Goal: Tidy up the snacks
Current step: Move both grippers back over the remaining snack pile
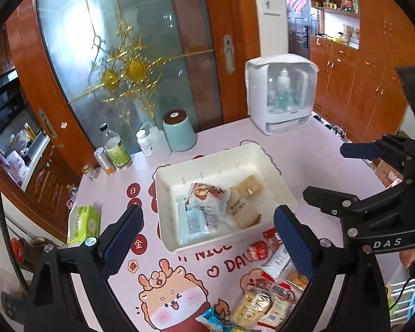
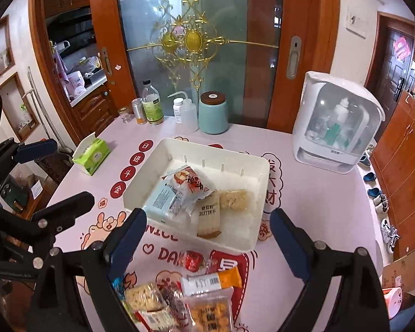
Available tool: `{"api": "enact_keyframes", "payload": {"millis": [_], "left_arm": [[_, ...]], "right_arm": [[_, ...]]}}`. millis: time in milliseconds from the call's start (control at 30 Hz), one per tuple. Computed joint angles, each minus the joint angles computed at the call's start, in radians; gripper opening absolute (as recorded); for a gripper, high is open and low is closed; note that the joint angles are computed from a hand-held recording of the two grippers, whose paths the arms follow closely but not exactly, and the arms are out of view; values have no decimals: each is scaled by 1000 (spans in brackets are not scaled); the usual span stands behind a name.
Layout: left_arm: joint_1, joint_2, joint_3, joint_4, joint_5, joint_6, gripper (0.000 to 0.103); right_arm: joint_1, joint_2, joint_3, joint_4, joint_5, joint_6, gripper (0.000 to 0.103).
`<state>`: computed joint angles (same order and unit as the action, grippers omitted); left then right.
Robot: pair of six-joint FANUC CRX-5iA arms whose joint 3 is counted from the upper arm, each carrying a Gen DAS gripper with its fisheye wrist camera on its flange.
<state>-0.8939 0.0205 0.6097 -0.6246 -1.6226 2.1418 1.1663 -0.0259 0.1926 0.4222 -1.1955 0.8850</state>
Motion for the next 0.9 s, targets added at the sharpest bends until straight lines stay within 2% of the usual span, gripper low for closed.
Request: {"api": "enact_keyframes", "payload": {"millis": [267, 533, 733, 900], "left_arm": [[-144, -11, -18, -81, -59, 54, 95], [-151, -32, -159, 14, -42, 153, 95], [-116, -58, -321, 115, 32, 238, 95], [-50, -83, -472, 234, 123, 289, 95]], "right_arm": [[59, -112, -130, 24, -11, -46, 91], [90, -197, -277, -22, -14, -91, 91], [95, -214, -355, -76, -23, -121, 91], [83, -209, -405, -124, -26, -146, 91]]}}
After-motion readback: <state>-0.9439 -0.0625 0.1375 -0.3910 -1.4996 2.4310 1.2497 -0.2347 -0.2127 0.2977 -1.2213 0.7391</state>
